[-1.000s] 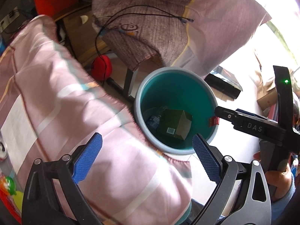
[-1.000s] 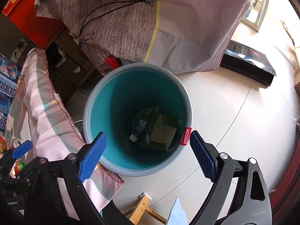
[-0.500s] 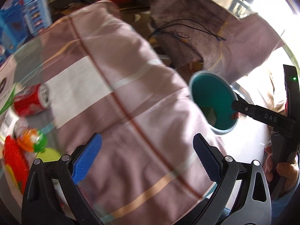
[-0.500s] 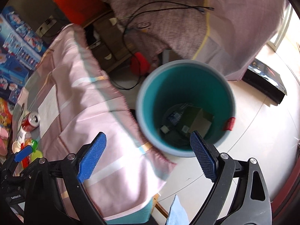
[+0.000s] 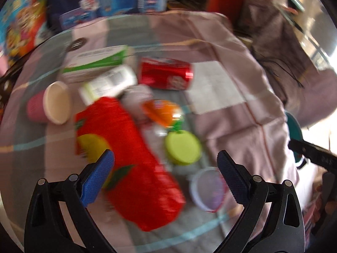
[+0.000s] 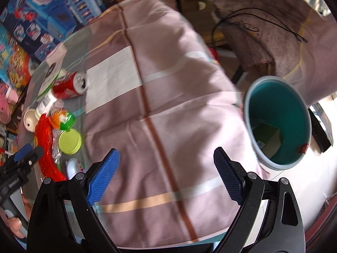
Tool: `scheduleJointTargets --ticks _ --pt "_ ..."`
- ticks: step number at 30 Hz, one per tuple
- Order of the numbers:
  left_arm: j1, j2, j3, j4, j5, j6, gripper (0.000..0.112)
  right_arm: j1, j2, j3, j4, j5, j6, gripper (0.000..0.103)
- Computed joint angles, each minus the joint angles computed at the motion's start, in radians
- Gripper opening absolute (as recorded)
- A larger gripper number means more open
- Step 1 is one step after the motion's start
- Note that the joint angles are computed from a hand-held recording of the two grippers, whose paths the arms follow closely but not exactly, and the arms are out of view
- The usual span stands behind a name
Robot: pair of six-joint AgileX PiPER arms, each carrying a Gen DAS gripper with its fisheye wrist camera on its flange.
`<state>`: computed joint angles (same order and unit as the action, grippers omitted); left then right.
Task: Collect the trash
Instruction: 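Move both tools back over the table toward the remaining trash, then grasp the red chip bag with the left tool while the right grasps the cola can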
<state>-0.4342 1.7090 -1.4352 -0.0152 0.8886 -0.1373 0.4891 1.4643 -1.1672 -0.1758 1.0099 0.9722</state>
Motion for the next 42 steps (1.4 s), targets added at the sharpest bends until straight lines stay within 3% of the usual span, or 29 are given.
scheduleJointTargets --ticks 3,6,17,18,20,24,26,28,42 --pt "0.078 -0.007 0.036 -0.002 -0.009 -0.019 0.098 0.032 0.058 -0.049 0.009 0.003 -0.001 0.087" --pt "0.144 0.006 0.045 -0.094 0.004 0.045 0.098 0.062 0.108 -0.089 0.019 0.009 -0.006 0.087" --pt "0.14 0.035 0.095 -0.172 -0.071 0.123 0.097 0.097 0.142 -0.123 0.015 0.043 0.018 0.087" --pt "0.143 0.035 0.105 -0.173 -0.083 0.128 0.094 0.097 0.146 -0.126 0.014 0.044 0.02 0.087" --pt "0.15 0.033 0.117 -0.175 -0.09 0.143 0.075 0.097 0.153 -0.128 0.017 0.044 0.02 0.087" --pt "0.177 0.011 0.144 -0.201 -0.102 0.196 0.054 0.103 0.175 -0.145 0.024 0.043 0.016 0.087" --pt "0.195 -0.009 0.161 -0.226 -0.106 0.235 0.038 0.112 0.193 -0.164 0.024 0.047 0.01 0.087" --pt "0.213 -0.032 0.172 -0.247 -0.103 0.275 0.03 0.12 0.214 -0.188 0.027 0.053 0.003 0.087" --pt "0.459 -0.077 0.143 -0.42 -0.006 0.517 0.029 0.168 0.405 -0.481 0.085 0.115 -0.096 0.087"
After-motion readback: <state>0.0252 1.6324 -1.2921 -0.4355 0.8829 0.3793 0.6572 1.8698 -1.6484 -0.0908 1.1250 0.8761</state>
